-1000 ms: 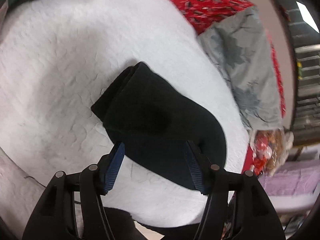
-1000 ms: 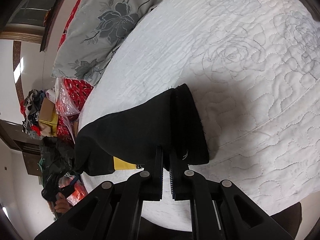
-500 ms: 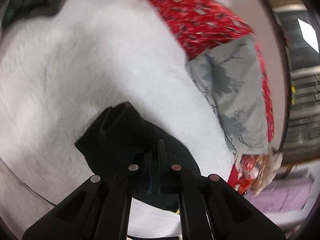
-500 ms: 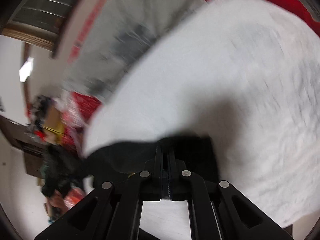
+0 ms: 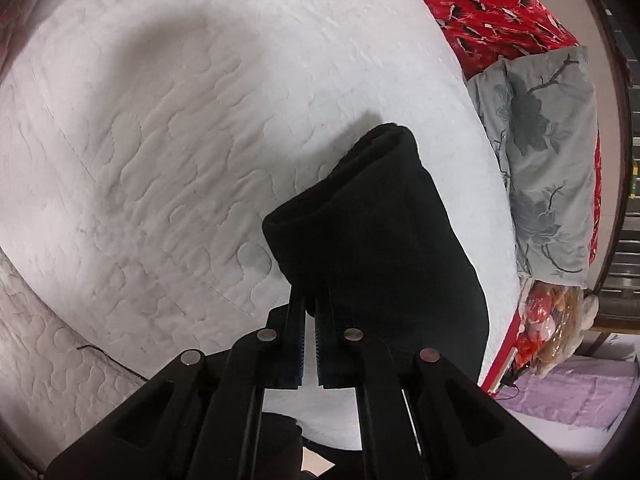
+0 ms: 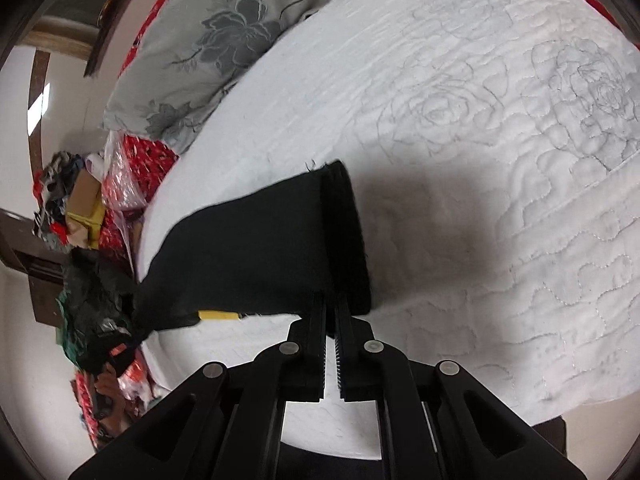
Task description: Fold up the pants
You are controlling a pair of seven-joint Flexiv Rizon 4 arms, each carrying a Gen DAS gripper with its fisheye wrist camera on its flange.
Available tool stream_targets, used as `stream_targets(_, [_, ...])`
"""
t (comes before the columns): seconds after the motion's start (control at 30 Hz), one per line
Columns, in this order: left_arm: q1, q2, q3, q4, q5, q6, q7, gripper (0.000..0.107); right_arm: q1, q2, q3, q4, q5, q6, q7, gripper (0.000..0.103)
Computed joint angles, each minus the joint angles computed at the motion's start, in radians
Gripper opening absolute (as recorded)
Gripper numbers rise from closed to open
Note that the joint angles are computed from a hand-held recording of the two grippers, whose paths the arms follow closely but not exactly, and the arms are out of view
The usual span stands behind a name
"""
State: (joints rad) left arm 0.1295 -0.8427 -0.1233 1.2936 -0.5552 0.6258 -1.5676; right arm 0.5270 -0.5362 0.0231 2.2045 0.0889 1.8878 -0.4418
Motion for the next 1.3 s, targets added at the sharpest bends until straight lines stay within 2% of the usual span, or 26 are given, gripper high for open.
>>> stream_targets(0.07, [0.007, 0.009, -0.012, 0.011, -0.012, 0.004, 0.021, 0.003, 0.033, 0.016, -0.035, 0.006, 0.009, -0.022, -0.002, 0.008])
stream_targets(0.17, [0.005, 0.058, -0.016, 0.065, -0.009, 0.041, 0.089, 0.003, 0.028, 0.032, -0.024, 0.033, 0.059, 0.068, 0.014, 0.012])
stream_targets(0.23, [0.015, 0.101, -0.042, 0.123, -0.047, 0.058, 0.152, 0.005, 0.042, 0.049, -0.025, 0.054, 0.105, 0.116, 0.018, 0.033])
stream_targets(0.3, [0.015, 0.135, -0.059, 0.174, -0.086, 0.076, 0.213, 0.012, 0.017, 0.043, 0.022, 0.064, 0.129, 0.193, 0.028, 0.043])
stream_targets(0.33, [0.006, 0.147, -0.062, 0.188, -0.094, 0.082, 0.235, 0.016, 0.007, 0.039, 0.036, 0.061, 0.13, 0.202, 0.031, 0.044])
stream_targets(0.4, [-0.015, 0.151, -0.064, 0.2, -0.11, 0.095, 0.257, 0.034, -0.057, 0.002, 0.11, 0.04, 0.101, 0.242, 0.073, 0.045])
stream_targets(0.5, [-0.048, 0.12, -0.069, 0.173, -0.121, 0.081, 0.242, 0.039, -0.163, -0.102, 0.225, -0.012, 0.031, 0.352, 0.196, 0.046])
stream_targets(0.57, [-0.062, 0.093, -0.07, 0.146, -0.123, 0.054, 0.222, 0.039, -0.182, -0.155, 0.248, -0.038, 0.002, 0.405, 0.266, 0.047])
stream_targets(0.7, [-0.094, 0.056, -0.053, 0.102, -0.087, 0.022, 0.162, 0.039, -0.155, -0.215, 0.226, -0.102, -0.001, 0.407, 0.362, 0.048])
stream_targets(0.83, [-0.094, 0.045, -0.057, 0.103, -0.086, 0.007, 0.141, 0.039, -0.143, -0.252, 0.218, -0.135, -0.001, 0.41, 0.437, 0.058])
stream_targets(0.9, [-0.102, 0.033, -0.052, 0.091, -0.076, 0.0, 0.12, 0.04, -0.135, -0.262, 0.21, -0.145, 0.0, 0.405, 0.461, 0.059])
stream_targets(1.0, [-0.101, 0.026, -0.055, 0.093, -0.086, 0.005, 0.093, 0.05, -0.102, -0.267, 0.177, -0.153, 0.042, 0.405, 0.474, 0.059])
stream_targets(1.17, [-0.116, 0.012, -0.058, 0.08, -0.084, 0.042, 0.052, 0.059, -0.057, -0.272, 0.131, -0.178, 0.122, 0.402, 0.473, 0.062])
stream_targets(1.27, [-0.134, -0.002, -0.044, 0.057, -0.054, 0.06, 0.013, 0.058, -0.029, -0.28, 0.108, -0.2, 0.172, 0.399, 0.468, 0.062])
stream_targets(1.3, [-0.141, -0.006, -0.037, 0.046, -0.043, 0.064, -0.012, 0.047, -0.014, -0.279, 0.094, -0.205, 0.19, 0.389, 0.459, 0.062])
